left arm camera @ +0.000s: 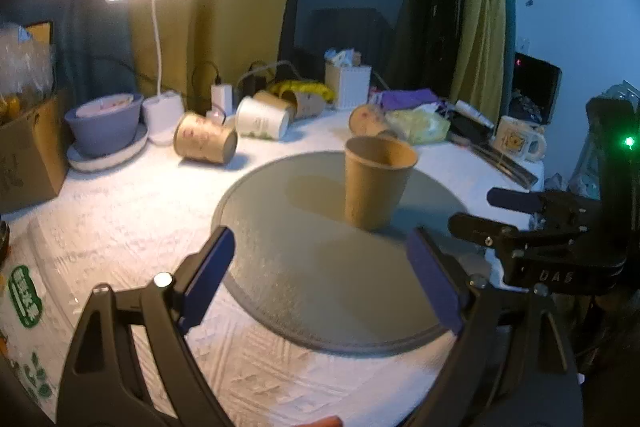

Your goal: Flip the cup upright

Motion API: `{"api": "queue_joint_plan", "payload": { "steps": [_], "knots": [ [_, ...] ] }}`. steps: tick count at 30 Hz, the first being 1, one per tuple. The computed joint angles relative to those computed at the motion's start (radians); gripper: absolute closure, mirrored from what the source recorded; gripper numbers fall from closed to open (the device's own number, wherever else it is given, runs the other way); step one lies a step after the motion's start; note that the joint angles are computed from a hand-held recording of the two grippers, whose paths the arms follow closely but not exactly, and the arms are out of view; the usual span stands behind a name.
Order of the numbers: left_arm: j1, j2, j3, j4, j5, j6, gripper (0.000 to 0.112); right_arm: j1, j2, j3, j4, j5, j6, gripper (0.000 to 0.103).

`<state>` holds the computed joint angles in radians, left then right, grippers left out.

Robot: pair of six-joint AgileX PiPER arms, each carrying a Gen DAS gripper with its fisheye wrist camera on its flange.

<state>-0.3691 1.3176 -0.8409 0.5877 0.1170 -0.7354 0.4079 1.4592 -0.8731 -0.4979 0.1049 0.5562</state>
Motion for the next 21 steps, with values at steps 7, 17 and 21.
{"api": "queue_joint_plan", "payload": {
  "steps": [7, 17, 21],
  "knots": [
    [-0.054, -0.058, -0.001, 0.338, 0.038, -0.331, 0.023, 0.008, -0.086, 0.034, -0.100, 0.020, 0.097, 0.025],
    [-0.105, -0.121, -0.007, 0.474, 0.083, -0.458, 0.023, 0.040, -0.181, 0.048, -0.228, 0.065, 0.215, 0.025],
    [-0.130, -0.144, -0.005, 0.572, 0.106, -0.551, 0.023, 0.051, -0.206, 0.049, -0.263, 0.081, 0.245, 0.025]
  ]
}}
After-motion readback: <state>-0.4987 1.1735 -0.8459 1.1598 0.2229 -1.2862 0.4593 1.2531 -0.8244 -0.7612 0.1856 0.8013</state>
